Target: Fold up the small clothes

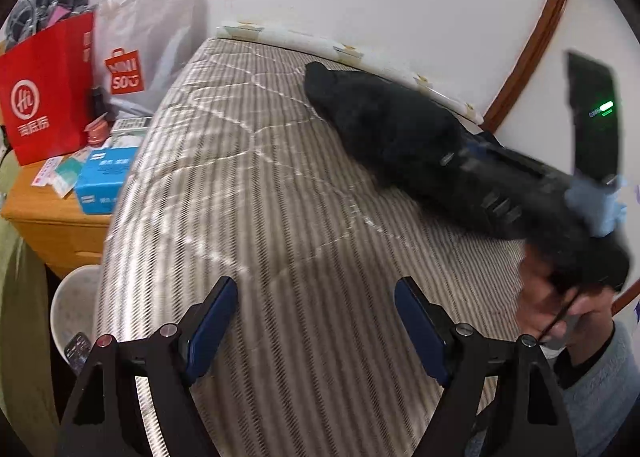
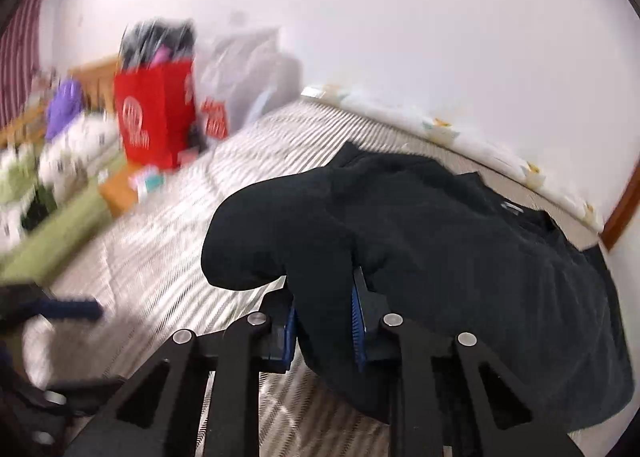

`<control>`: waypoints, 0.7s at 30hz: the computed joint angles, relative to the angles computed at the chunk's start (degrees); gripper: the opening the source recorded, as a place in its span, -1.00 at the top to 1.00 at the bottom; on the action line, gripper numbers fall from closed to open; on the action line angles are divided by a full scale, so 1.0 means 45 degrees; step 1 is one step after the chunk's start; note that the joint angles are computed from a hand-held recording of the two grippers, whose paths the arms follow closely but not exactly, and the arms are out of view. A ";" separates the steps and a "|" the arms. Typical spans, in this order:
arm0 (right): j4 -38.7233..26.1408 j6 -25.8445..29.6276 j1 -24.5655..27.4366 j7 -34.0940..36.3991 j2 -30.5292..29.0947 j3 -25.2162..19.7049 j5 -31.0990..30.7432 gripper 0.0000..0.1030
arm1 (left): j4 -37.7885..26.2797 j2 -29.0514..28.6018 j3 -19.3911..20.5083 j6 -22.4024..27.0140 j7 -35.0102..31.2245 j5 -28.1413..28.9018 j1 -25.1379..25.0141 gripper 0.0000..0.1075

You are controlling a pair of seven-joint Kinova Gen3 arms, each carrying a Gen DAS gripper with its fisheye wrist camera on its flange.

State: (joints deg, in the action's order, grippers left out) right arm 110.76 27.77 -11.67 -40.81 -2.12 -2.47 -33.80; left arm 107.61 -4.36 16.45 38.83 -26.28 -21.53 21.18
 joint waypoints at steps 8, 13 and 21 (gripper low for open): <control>-0.1464 0.3023 0.1944 0.2421 0.0026 0.2755 -0.4142 0.63 | -0.1689 0.1578 -0.0181 0.0825 0.0549 -0.1297 0.0986 -0.48; -0.2228 0.5030 0.4894 0.3663 0.1113 0.3223 -0.6268 0.64 | -0.2434 0.2289 -0.0760 0.1153 0.0715 -0.1294 0.1733 -0.48; -0.3292 0.6235 0.7513 0.2589 0.3300 0.3403 -0.6104 0.62 | -0.3693 0.3166 -0.1224 0.1666 0.0579 -0.1395 0.2644 -0.48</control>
